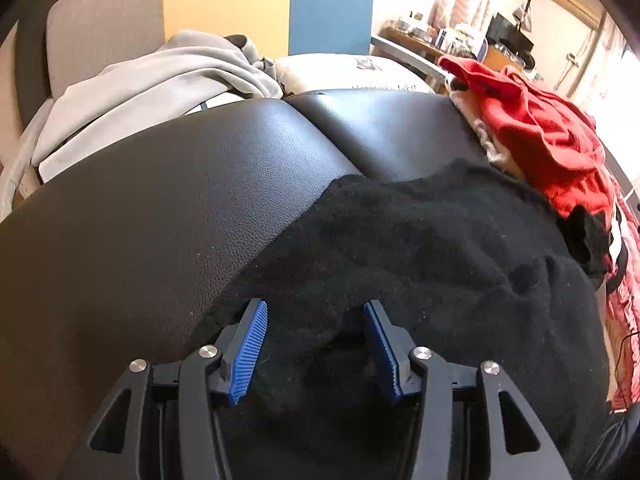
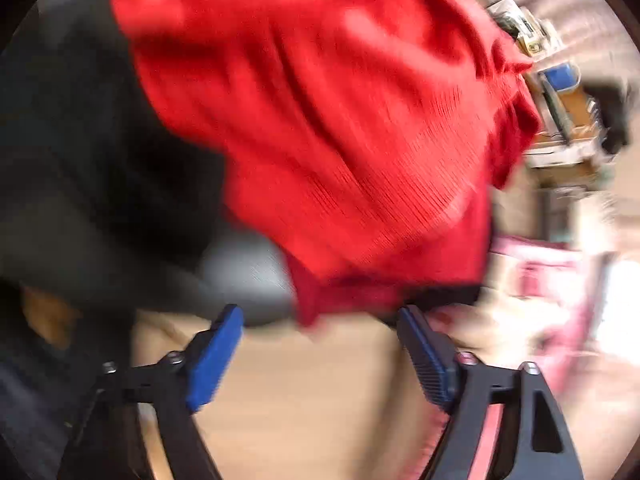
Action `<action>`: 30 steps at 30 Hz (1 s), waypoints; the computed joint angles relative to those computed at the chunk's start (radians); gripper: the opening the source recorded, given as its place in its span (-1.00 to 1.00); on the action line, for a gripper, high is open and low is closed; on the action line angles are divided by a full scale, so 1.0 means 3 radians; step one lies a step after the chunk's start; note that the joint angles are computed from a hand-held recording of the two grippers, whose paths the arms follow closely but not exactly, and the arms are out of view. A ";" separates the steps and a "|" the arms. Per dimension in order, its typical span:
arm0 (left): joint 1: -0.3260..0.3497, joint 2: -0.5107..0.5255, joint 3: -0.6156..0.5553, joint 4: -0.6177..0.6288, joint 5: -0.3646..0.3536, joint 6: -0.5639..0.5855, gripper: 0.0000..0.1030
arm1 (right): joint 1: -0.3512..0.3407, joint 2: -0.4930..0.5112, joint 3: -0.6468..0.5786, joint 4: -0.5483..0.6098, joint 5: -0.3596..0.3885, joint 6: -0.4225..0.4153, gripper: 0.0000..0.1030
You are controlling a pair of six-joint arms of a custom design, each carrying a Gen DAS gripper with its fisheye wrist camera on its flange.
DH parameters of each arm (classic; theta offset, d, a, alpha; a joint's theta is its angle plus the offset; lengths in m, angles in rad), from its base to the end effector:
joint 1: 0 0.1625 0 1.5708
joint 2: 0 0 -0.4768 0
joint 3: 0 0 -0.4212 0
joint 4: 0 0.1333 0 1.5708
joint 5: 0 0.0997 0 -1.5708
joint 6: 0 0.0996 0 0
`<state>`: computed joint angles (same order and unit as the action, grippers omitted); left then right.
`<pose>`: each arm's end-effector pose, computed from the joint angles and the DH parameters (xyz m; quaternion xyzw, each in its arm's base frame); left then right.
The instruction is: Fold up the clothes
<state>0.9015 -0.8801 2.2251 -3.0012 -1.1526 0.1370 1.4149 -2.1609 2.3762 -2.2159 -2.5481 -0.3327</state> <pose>-0.1772 -0.5040 0.0373 0.3753 0.9025 -0.0948 0.1891 0.0097 -0.2647 0.4596 -0.0236 -0.8681 0.0718 0.4906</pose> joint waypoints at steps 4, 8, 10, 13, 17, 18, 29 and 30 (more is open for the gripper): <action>-0.0055 0.0028 0.0056 -0.0121 0.0105 0.0036 0.00 | 0.0311 0.0513 0.0015 -0.0933 0.1059 -0.0607 0.54; -0.0034 0.0008 0.0050 -0.0104 0.0058 0.0070 0.00 | 0.0503 0.1573 -0.0201 -0.1628 0.1631 -0.0914 0.59; 0.0003 -0.0021 0.0035 -0.0062 -0.0025 0.0143 0.00 | 0.0454 0.2036 -0.0345 -0.1838 0.1746 -0.1020 0.59; 0.0032 -0.0078 0.0012 0.0010 -0.0063 0.0222 0.00 | 0.0388 0.2625 -0.0689 -0.1845 0.1722 -0.1051 0.59; 0.0109 -0.0150 0.0007 -0.0104 -0.0109 0.0314 -0.01 | 0.0245 0.2967 -0.0984 -0.1592 0.1663 -0.1045 0.59; 0.0143 -0.0160 -0.0019 -0.0059 -0.0138 0.0335 -0.01 | 0.0219 0.2979 -0.0995 -0.1539 0.1665 -0.1036 0.59; 0.0099 0.0048 -0.0159 0.0056 0.0021 0.0710 0.18 | 0.0184 0.2997 -0.0689 -0.1945 0.1514 -0.1450 0.75; 0.0072 0.0054 -0.0163 0.0096 0.0053 0.0674 0.03 | 0.0202 0.3002 -0.0651 -0.2029 0.1474 -0.1469 0.71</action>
